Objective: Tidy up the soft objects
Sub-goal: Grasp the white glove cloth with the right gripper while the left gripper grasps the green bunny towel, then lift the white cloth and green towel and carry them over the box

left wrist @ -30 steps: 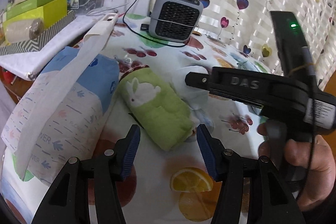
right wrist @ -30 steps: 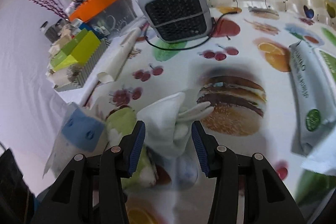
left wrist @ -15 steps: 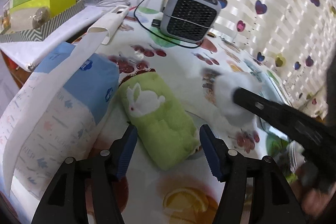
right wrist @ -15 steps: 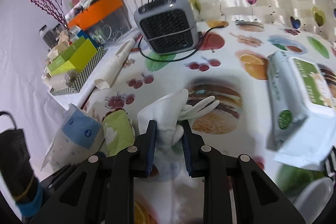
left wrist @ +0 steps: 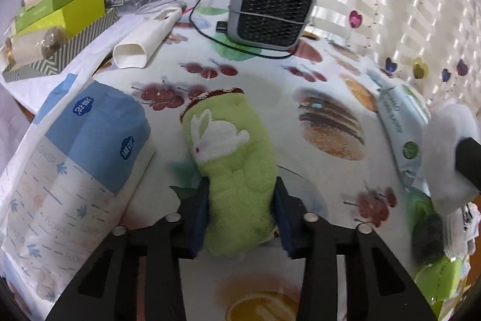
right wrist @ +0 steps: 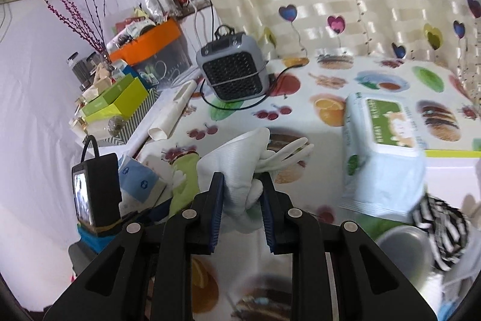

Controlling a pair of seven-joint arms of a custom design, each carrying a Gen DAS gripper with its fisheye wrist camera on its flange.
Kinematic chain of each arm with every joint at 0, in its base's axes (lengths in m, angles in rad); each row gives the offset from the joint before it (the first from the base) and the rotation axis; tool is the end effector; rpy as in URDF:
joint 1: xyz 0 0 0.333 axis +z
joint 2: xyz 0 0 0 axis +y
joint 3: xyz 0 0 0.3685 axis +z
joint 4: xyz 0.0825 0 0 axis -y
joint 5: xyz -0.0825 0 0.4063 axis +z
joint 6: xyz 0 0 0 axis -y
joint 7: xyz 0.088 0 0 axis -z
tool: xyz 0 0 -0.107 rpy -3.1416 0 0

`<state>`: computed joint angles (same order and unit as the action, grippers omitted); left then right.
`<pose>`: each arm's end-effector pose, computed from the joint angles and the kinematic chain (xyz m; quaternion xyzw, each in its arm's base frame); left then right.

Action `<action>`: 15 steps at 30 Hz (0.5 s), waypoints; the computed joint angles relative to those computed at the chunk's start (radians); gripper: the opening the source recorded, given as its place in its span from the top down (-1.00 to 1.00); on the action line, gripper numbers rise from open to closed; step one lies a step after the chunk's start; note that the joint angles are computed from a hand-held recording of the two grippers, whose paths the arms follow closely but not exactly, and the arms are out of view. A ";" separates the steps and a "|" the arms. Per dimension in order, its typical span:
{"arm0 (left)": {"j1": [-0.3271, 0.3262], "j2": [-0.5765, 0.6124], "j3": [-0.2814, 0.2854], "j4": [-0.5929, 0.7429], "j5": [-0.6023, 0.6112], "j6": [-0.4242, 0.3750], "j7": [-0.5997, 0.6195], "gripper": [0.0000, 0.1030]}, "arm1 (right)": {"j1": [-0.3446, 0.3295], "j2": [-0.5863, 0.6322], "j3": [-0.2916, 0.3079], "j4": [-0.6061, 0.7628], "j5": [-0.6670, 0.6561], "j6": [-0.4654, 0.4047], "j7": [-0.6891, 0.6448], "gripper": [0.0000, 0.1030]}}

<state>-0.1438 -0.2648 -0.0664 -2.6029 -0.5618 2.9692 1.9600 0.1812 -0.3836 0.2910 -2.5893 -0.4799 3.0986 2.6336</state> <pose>0.4571 -0.0612 0.4459 -0.6420 0.6949 -0.2858 0.1524 0.3797 0.2490 0.5131 -0.6089 0.6661 -0.1684 0.3965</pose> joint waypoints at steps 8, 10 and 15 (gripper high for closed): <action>-0.090 -0.134 0.049 -0.066 -0.105 -0.021 0.128 0.33 | -0.001 -0.236 -0.016 -0.143 0.027 -0.056 0.020 0.53; -0.113 -0.177 0.054 -0.078 -0.115 -0.032 0.145 0.33 | -0.002 -0.323 -0.020 -0.185 0.035 -0.093 0.022 0.53; -0.190 -0.282 0.056 -0.101 -0.139 -0.061 0.185 0.33 | 0.012 -0.558 -0.047 -0.289 0.066 -0.234 0.035 0.52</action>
<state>-0.3340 -0.5467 -0.0100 -2.7042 -0.7005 2.9081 2.1452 0.1928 -0.9411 0.2443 -2.8786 -0.4139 2.8646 2.6688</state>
